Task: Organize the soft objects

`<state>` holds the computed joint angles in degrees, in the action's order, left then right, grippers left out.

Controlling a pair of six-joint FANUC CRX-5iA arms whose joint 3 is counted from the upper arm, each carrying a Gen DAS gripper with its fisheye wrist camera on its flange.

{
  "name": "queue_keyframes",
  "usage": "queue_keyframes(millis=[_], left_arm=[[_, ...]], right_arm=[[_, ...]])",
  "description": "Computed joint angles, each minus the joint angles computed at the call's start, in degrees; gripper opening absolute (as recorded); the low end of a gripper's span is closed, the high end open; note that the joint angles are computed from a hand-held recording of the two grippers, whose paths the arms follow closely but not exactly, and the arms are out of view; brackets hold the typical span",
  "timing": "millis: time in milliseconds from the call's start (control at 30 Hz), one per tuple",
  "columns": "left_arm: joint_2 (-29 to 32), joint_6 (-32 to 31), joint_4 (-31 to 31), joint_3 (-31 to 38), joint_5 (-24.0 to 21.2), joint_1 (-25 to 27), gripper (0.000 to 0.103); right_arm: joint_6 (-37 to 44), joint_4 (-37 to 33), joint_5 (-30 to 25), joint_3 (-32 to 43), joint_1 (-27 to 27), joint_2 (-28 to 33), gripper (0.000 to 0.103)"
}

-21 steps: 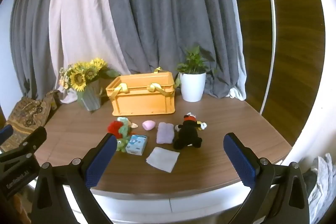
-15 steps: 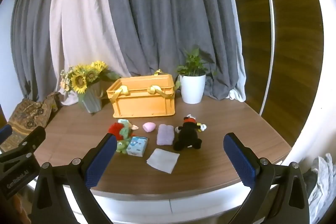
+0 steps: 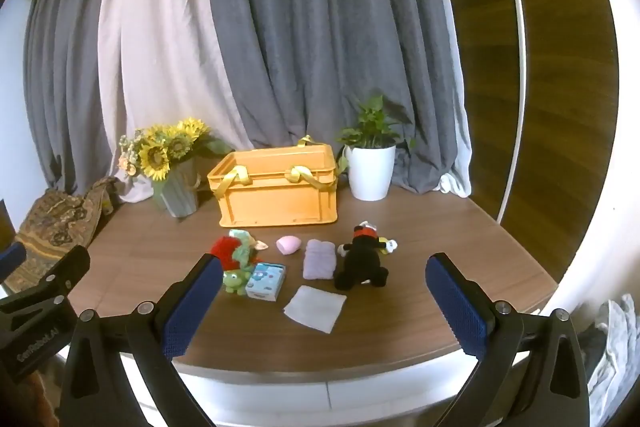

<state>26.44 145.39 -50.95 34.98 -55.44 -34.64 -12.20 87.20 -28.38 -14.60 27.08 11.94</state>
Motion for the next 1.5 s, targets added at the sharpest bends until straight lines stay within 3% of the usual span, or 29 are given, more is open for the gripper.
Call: queue_keyframes(millis=[1500], left_arm=[[0.72, -0.59, 1.71, 0.08, 1.93, 0.80, 0.103]], right_arm=[[-1.46, 0.99, -0.18, 0.43, 0.55, 1.35, 0.103]])
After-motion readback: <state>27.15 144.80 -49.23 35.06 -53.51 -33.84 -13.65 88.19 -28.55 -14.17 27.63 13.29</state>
